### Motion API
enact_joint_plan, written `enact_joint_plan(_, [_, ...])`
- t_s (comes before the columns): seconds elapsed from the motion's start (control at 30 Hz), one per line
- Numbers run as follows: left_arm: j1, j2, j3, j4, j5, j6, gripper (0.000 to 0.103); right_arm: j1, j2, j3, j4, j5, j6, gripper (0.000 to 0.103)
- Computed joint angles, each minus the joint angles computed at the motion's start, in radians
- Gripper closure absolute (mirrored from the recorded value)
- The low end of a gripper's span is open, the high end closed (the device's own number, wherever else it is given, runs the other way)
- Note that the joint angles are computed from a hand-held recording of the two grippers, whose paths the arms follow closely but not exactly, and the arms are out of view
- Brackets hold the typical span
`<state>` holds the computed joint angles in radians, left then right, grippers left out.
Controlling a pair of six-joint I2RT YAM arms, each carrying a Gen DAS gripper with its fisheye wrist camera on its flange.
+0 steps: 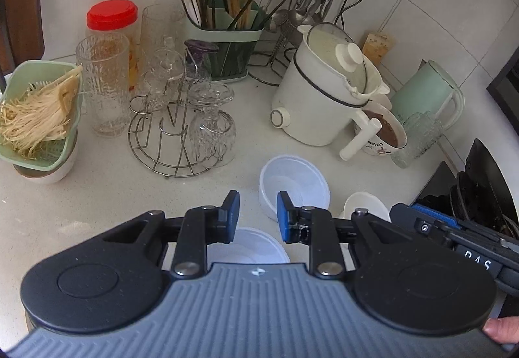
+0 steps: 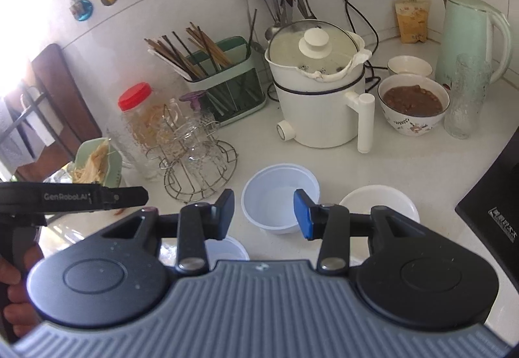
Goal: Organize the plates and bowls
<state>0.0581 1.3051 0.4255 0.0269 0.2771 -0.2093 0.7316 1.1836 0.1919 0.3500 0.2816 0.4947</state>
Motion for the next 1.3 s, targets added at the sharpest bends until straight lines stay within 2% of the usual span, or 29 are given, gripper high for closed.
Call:
enact_joint_plan(0.17, [0.021,0.144,0.036,0.076,0.039,0.021,0.063,-0.045,0.075,0.029,0.032,-0.004,-0.032,0.060])
enact_joint_plan(0.23, [0.014,0.204,0.047,0.132,0.067,0.033,0.058,-0.096,0.117,0.025,0.087,-0.060,-0.069,0.060])
enact_joint_plan(0.3, [-0.023,0.260,0.077,0.156,0.022,0.031,0.053,-0.135,0.173,0.042,0.118,-0.083,-0.099,0.059])
enact_joint_plan(0.33, [-0.033,0.291,0.100,0.154,0.016,0.023,0.053,-0.156,0.195,0.059,0.112,-0.094,-0.108,0.057])
enact_joint_plan(0.4, [-0.040,0.357,0.133,0.175,0.037,0.011,0.051,-0.204,0.237,0.077,0.134,-0.132,-0.129,0.042])
enact_joint_plan(0.47, [-0.063,0.423,0.177,0.176,0.003,0.002,0.051,-0.239,0.295,0.107,0.142,-0.139,-0.153,0.042])
enact_joint_plan(0.63, [-0.082,0.564,0.249,0.231,-0.015,-0.061,0.051,-0.364,0.395,0.166,0.168,-0.285,-0.189,0.042])
enact_joint_plan(0.77, [-0.093,0.640,0.281,0.287,0.003,-0.100,0.051,-0.399,0.483,0.211,0.210,-0.343,-0.198,0.042])
enact_joint_plan(0.93, [-0.117,0.711,0.334,0.294,-0.006,-0.133,0.051,-0.398,0.584,0.280,0.216,-0.368,-0.201,0.043])
enact_joint_plan(1.13, [-0.140,0.762,0.383,0.277,-0.052,-0.113,0.051,-0.394,0.705,0.355,0.224,-0.402,-0.191,0.052])
enact_joint_plan(1.23, [-0.135,0.793,0.405,0.277,-0.041,-0.117,0.051,-0.387,0.749,0.383,0.232,-0.378,-0.202,0.062])
enact_joint_plan(1.3, [-0.139,0.812,0.419,0.276,-0.041,-0.118,0.052,-0.395,0.776,0.409,0.217,-0.393,-0.211,0.073])
